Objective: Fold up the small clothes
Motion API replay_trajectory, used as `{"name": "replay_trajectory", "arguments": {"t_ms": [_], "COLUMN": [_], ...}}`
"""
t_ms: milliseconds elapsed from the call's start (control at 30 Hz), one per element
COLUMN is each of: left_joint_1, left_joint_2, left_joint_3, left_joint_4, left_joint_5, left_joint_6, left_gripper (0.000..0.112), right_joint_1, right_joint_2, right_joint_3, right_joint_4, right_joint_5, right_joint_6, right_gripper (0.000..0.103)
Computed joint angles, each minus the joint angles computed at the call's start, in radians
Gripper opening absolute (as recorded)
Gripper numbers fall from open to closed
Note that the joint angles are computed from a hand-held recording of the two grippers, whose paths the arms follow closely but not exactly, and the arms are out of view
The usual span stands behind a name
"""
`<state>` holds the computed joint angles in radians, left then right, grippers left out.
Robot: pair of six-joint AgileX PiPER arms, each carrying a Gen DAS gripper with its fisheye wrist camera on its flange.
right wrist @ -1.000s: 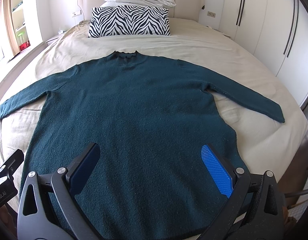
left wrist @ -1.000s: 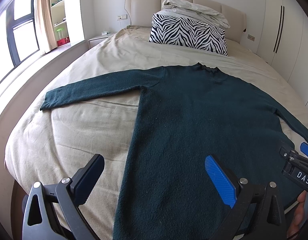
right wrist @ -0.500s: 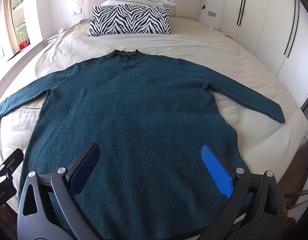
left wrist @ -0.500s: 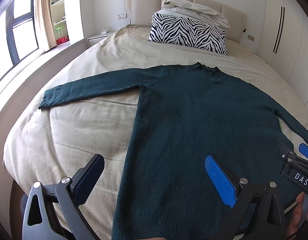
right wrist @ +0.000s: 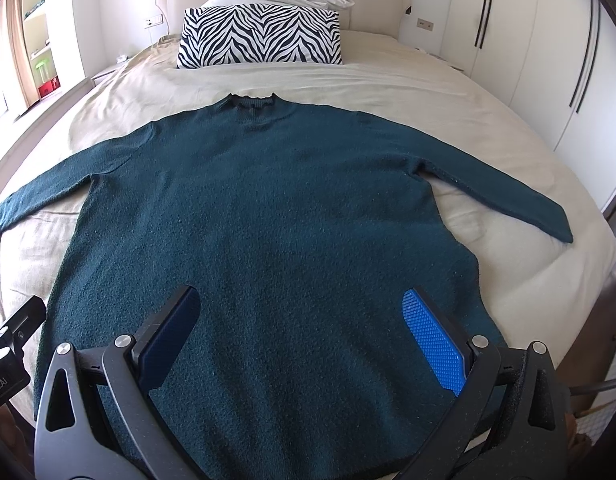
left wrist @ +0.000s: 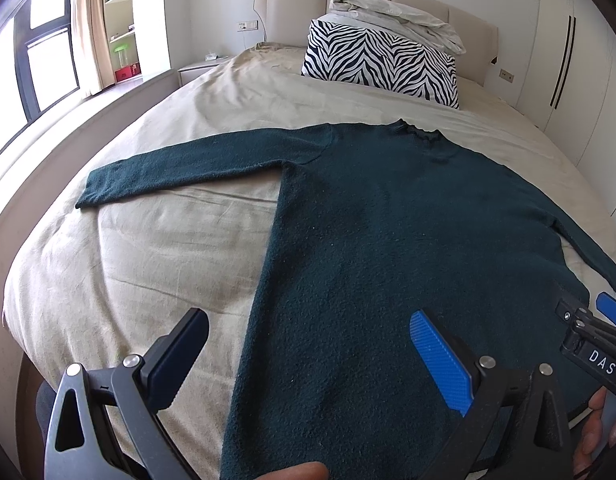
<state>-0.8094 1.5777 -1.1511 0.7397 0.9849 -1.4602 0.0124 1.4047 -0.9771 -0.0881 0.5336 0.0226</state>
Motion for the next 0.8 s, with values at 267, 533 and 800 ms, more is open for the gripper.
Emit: {"name": "replay_trajectory", "arguments": {"t_ms": [267,533,800], "left_joint_1": [0.034,0.116,0.152], "left_joint_2": [-0.003,0.036,0.058], "left_joint_3": [0.016,0.006,0.034], "left_joint_4": [-0.049,-0.194,-0.039], "left_joint_5": [-0.094,-0.203,-0.402], "left_joint_6": [0.020,0.166,0.054], "left_gripper": [0.103,0.103,0.103], "right_joint_1": [-0.028,-0.350,-0.841], "right_joint_2": [0.031,0.141,0.668], "right_joint_3": [-0.007,-0.137,-0.739], "right_joint_4": [0.059,0.649,1.040], "right_joint_5": [-0.011,0.100,0.431], "right_joint_6": [-0.056,-0.611,-0.569], "right_gripper": [0.103,0.103,0.101]}}
